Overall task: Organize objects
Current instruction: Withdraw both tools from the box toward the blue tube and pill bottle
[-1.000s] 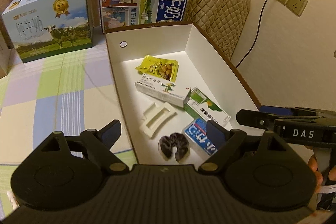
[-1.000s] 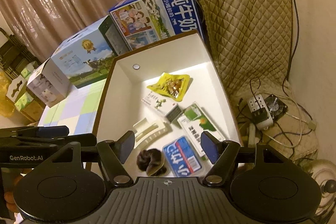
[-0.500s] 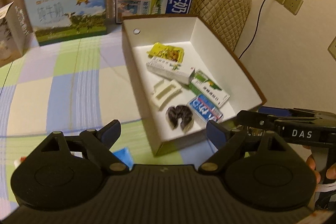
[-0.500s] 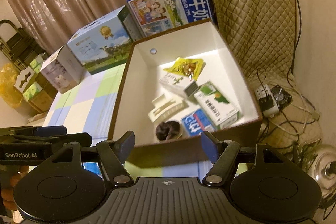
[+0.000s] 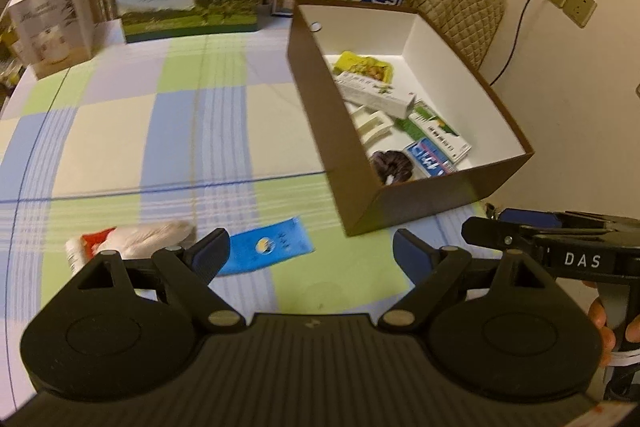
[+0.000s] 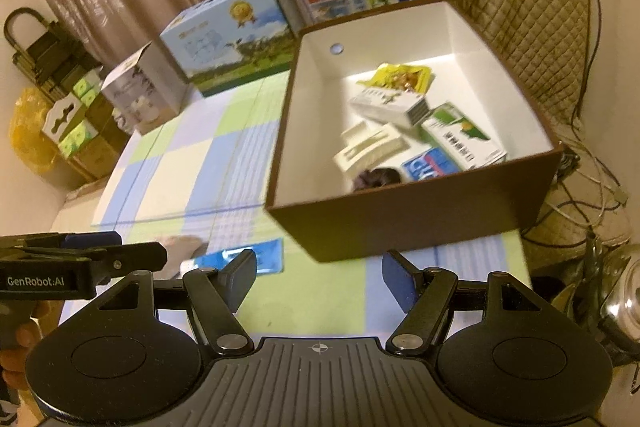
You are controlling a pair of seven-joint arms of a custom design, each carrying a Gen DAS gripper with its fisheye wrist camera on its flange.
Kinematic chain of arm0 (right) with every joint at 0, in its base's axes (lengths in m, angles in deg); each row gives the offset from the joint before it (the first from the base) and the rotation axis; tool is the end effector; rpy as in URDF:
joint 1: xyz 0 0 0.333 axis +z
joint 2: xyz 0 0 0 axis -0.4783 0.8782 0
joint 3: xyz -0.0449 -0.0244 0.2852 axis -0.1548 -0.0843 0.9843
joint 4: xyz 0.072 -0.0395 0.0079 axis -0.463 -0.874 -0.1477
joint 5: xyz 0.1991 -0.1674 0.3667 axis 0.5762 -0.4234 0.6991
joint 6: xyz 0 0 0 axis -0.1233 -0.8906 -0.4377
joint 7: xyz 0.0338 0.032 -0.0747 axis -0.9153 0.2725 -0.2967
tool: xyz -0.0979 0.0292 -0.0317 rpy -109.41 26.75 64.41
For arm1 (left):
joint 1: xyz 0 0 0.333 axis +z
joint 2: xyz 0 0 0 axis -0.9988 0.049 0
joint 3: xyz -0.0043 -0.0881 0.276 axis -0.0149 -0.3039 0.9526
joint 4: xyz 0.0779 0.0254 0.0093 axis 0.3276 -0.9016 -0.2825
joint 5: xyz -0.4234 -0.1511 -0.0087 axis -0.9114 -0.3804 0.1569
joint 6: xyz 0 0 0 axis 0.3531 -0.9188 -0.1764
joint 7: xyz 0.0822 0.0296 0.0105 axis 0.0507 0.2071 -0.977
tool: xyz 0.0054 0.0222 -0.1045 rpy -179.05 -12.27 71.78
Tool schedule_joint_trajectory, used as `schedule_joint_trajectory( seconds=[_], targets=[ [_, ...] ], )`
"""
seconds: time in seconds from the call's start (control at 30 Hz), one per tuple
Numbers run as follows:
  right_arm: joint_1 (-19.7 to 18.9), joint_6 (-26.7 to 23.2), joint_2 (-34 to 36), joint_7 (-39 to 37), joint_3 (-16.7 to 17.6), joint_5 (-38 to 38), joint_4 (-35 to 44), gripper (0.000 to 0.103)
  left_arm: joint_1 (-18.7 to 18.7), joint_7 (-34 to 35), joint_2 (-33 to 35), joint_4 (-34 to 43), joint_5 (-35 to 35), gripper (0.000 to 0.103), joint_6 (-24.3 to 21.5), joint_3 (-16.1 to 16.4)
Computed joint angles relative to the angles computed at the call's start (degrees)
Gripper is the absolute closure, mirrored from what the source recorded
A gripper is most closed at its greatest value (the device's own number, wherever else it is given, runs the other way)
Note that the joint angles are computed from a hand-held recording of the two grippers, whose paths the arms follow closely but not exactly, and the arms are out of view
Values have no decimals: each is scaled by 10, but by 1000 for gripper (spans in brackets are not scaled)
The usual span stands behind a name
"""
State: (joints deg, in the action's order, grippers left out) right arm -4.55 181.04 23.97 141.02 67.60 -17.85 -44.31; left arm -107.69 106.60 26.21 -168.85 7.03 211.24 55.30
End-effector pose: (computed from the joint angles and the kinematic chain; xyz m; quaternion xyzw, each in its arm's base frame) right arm 0.6082 0.4037 0.5092 -0.7252 0.5904 -0.0455 0.3514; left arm 0.5947 -0.3795 0.5471 -0.6444 0.7017 -0.2706 0.1386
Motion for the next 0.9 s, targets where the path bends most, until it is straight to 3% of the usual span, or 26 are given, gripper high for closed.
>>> schedule_joint_trajectory(
  seconds=[0.67, 0.9],
  targets=[
    [51, -71, 103, 25, 15, -31, 112, 36, 72, -17, -154, -198, -28, 17, 9, -6],
    [73, -62, 149, 36, 9, -61, 154, 37, 105, -31, -194, -253, -32, 17, 8, -6]
  ],
)
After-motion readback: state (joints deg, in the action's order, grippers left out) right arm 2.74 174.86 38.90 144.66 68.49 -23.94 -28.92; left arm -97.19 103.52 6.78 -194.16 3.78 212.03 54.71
